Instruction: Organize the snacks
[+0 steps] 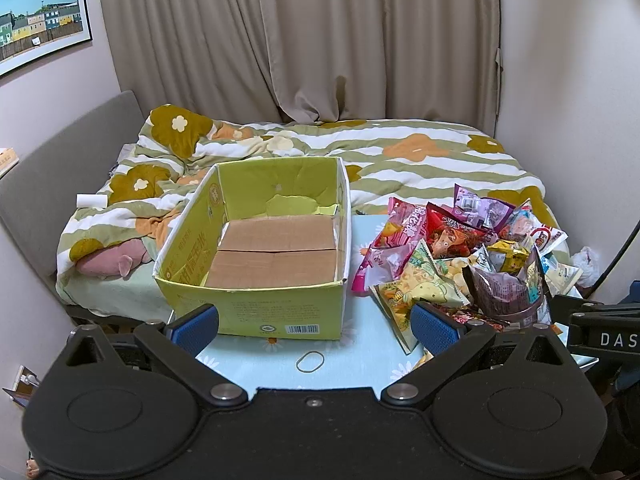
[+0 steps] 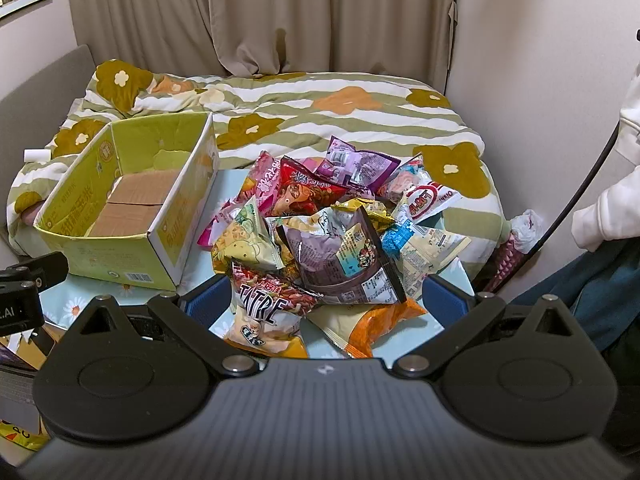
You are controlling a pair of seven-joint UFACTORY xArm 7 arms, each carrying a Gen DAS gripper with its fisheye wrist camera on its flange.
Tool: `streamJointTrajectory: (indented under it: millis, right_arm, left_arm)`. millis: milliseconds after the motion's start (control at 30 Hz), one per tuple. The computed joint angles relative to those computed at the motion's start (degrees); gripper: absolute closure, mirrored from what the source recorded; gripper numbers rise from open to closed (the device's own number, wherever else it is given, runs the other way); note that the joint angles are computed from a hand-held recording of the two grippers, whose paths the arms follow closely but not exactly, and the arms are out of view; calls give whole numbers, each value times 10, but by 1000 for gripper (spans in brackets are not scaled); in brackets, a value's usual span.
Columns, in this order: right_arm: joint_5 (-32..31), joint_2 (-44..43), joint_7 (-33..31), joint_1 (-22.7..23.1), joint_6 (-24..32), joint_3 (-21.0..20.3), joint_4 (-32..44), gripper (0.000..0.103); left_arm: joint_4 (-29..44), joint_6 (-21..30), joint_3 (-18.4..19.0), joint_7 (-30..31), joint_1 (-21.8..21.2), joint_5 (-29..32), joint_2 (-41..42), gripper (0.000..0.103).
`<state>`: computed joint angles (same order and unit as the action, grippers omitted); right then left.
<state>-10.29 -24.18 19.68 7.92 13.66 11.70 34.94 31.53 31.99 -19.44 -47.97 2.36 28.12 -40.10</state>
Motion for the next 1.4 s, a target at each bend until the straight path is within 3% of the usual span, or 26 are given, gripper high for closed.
streamJointTrajectory:
  millis: [1233,1400]
  right_arm:
    - [-4,0,4,0,2,1,2,0]
    - [-16,0,22,-13,-7,15,-1,0]
  left_arm:
    - [-3,0,6,13,1,-7,-3,0]
    - [-7,-7,11,17,0,-6,-4,0]
